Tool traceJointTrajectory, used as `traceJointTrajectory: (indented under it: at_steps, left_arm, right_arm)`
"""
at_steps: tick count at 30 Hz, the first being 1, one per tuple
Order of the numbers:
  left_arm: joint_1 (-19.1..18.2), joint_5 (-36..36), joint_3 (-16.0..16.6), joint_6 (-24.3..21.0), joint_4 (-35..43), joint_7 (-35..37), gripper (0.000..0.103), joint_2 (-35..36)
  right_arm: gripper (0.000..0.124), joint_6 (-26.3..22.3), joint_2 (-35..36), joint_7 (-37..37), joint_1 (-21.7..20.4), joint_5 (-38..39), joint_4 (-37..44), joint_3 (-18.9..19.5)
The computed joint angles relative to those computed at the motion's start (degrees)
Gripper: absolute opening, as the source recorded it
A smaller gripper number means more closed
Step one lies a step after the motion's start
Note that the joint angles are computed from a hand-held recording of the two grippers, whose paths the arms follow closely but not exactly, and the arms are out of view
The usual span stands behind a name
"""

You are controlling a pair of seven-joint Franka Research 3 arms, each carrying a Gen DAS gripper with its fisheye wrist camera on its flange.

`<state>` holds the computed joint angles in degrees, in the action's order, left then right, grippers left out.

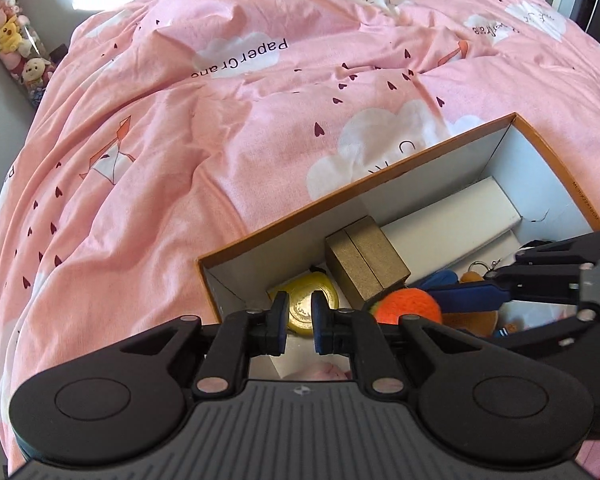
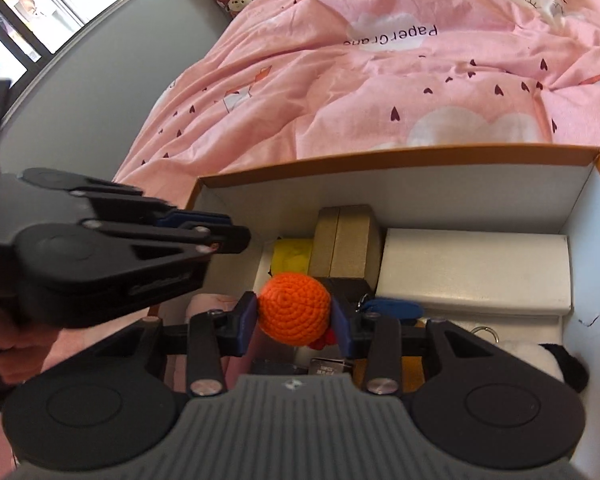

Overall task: Organize objects
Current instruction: 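Open the left tool to drop the tape measure while the right tool lowers the ball, then open the right tool to release the crocheted ball and withdraw both tools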

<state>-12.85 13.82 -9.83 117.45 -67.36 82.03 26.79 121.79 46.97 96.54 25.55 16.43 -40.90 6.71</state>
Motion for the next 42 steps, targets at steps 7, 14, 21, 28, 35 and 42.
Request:
traceJointTrajectory:
  at_steps: [7, 14, 21, 28, 35, 42]
  left_arm:
    - [0.2, -0.2, 0.1, 1.4, -3.5, -3.4, 0.015, -2.2]
    - [0.6, -0.5, -0.2, 5.3, -8.1, -7.2, 0.017, -5.4]
    - [0.5, 1.0, -0.6, 12.8, -15.7, -12.1, 0.027, -11.8]
    - [-1.0, 8.4, -0.7, 20.7, -24.4, -21.9, 0.054, -19.4]
    - [-1.0, 16.2, -1.8, 25.0, -32.0, -34.3, 0.088, -26.0]
    - [-0.9, 24.6, -4.1, 24.4, -37.7, -43.9, 0.089, -30.7]
  right_arm:
    - [0.044, -5.3, 6.3, 2.5, 0.9, -1.9, 10.3, -0.5]
    - [0.044, 0.9, -1.5, -1.0, -0.5, 0.0, -2.9, 0.2]
    - [0.046, 8.6, -10.6, -4.7, -1.0, 1.0, -15.8, 0.2]
    - [0.050, 19.9, -23.7, -8.4, 0.0, -2.8, -32.9, -1.2]
    - [0.068, 31.8, -35.0, -5.0, 2.1, -13.9, -47.9, -3.1]
    - [0.075, 38.5, -42.0, 7.8, 2.4, -30.5, -58.1, -3.8]
